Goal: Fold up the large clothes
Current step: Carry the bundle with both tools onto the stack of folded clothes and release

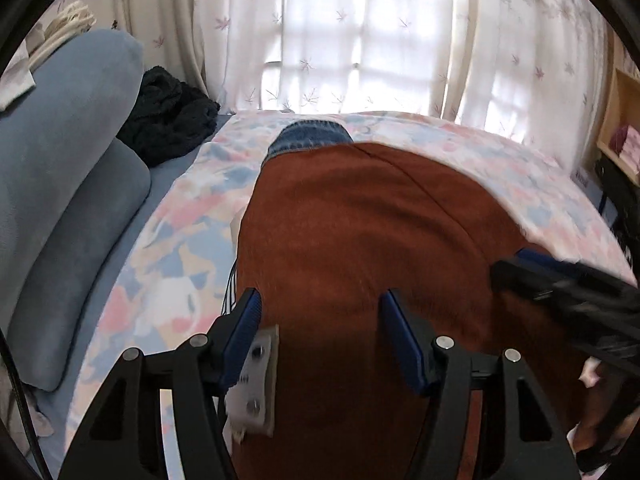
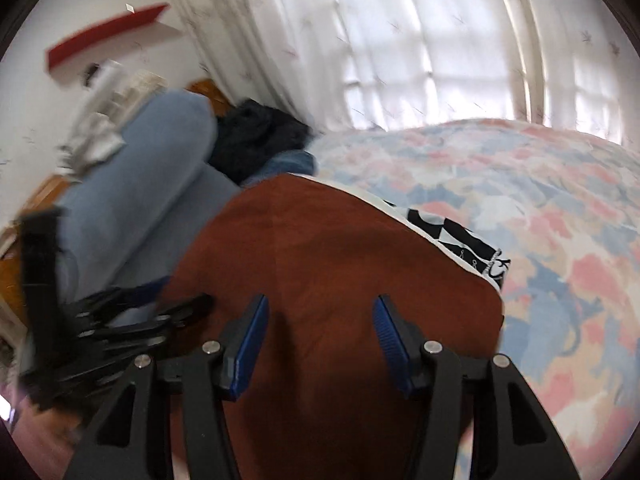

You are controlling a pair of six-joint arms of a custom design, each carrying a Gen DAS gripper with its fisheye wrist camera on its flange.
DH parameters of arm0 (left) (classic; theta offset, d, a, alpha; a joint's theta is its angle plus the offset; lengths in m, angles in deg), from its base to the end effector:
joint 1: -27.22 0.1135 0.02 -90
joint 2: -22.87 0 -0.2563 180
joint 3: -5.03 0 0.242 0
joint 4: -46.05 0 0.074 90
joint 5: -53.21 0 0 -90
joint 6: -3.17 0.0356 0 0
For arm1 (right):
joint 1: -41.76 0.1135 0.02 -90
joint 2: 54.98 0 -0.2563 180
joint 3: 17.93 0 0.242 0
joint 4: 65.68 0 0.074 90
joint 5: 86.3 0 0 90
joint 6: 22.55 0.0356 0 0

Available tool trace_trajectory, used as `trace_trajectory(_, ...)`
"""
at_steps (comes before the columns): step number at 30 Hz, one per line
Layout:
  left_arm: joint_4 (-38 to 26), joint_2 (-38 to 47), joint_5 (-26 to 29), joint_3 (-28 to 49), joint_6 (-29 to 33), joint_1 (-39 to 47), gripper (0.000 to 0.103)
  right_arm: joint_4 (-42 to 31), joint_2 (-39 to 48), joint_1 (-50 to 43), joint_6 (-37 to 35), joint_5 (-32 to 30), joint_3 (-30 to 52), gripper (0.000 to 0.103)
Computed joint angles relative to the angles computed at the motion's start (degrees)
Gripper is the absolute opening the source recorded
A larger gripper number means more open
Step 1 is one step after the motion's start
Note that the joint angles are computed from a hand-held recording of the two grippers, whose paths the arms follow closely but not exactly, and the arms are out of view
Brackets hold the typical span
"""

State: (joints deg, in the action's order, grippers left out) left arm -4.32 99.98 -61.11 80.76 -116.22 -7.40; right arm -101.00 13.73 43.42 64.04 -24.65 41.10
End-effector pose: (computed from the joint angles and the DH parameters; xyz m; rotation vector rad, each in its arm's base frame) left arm 0.2311 -0.1417 0.2739 -0.0685 2.3673 -0.0025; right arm 0.2394 0.0238 0.2371 -0.3411 2.2805 0.5647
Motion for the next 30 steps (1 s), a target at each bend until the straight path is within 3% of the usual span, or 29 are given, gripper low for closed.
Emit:
trace_trajectory(2, 1.11, 1.64, 2.69, 0.66, 0.78, 2.54, 0.062, 3.54, 5.13, 1.75, 1.16, 4.12, 1.06, 0.055)
trace_trajectory(8, 1.15, 9.3, 4.53, 5.26, 1.83, 5.76, 0.069, 3.48, 17.02, 2.05, 2.29, 5.41, 7.71, 0.055)
trace_trajectory(14, 5.11, 11.08, 8.66, 2.53, -0.25, 9.72, 0.083, 5.95, 21.6, 3.96, 2.02, 8.29, 8.69, 0.057)
trace_trajectory(17, 7.16, 10.09, 11.24, 0.2, -1.24, 10.95, 0.085, 7.78, 21.61, 3.39, 2.01, 7.1, 7.21, 0.057)
trace_trajectory(21, 5.61, 9.82, 7.71, 0.74, -2.38, 8.43, 0.089, 7.18, 20.7, 3.45, 1.35, 7.59, 6.63, 0.059)
trace_trajectory(24, 4.56, 7.28, 4.68, -0.17, -3.6, 5.86, 0.089, 4.96, 17.71, 4.75, -0.15, 11.51, 6.07, 0.063)
trace_trajectory(30, -7.42, 0.59, -0.95, 2.14, -10.48, -2.16, 0.089, -10.57, 7.75, 1.7, -3.57, 10.18, 7.03, 0.066)
